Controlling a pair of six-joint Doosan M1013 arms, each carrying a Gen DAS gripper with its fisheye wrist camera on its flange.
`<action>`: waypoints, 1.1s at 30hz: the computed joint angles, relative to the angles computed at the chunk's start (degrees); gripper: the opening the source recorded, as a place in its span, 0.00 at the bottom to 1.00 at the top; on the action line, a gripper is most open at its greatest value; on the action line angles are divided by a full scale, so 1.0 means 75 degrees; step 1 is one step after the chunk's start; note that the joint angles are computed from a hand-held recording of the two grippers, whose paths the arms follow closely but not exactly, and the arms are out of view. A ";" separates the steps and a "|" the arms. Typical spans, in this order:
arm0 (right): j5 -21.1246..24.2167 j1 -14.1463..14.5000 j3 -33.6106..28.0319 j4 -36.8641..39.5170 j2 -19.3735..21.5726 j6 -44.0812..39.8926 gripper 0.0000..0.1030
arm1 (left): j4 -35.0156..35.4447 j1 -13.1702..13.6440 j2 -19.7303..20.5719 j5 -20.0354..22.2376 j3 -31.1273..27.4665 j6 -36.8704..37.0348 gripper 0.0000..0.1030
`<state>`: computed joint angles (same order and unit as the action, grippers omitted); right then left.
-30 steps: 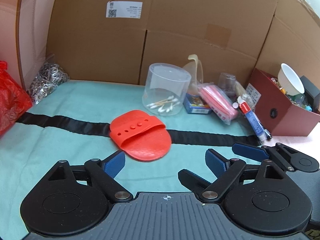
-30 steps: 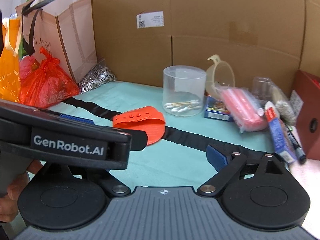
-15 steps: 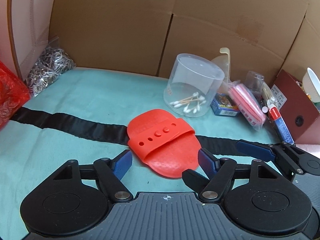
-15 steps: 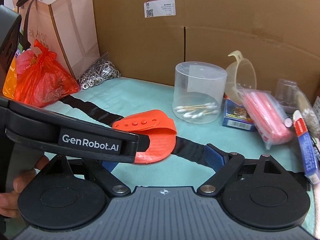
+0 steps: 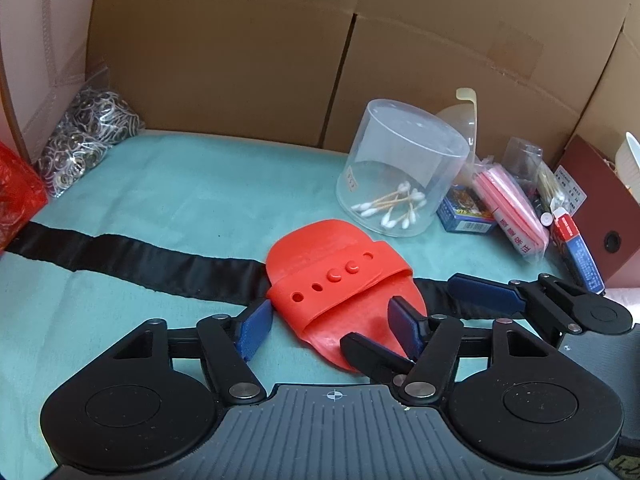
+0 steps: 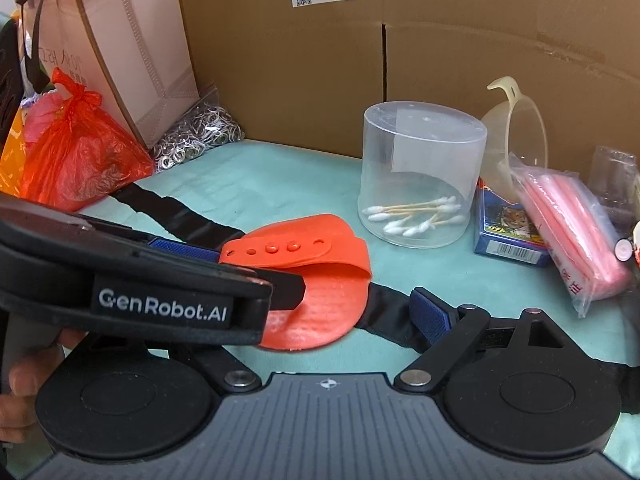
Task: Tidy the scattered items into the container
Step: 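Move the right gripper to the red-orange scrubber mitt and close on it, then lift the red-orange scrubber mitt with the right gripper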
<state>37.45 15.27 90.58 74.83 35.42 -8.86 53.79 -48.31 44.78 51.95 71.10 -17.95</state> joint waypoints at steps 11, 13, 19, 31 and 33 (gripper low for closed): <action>0.0153 0.0071 -0.0192 -0.0350 0.0102 0.0467 0.86 | 0.0108 0.0034 -0.0022 -0.0135 0.0071 -0.0094 0.70; 0.0254 0.0055 -0.0186 -0.0258 0.0104 0.0360 0.79 | 0.0104 0.0033 -0.0014 -0.0091 0.0058 -0.0076 0.63; 0.0186 0.0061 -0.0105 -0.0145 0.0055 0.0261 0.74 | 0.0028 0.0015 0.0002 0.0102 0.0006 -0.0098 0.48; 0.0350 -0.0175 0.0269 -0.0383 -0.0248 0.0328 0.66 | -0.0186 -0.0239 0.0094 0.0437 -0.0255 0.0252 0.47; 0.0364 -0.0231 0.0387 -0.0403 -0.0325 0.0250 0.66 | -0.0187 -0.0320 0.0126 0.0499 -0.0311 0.0246 0.47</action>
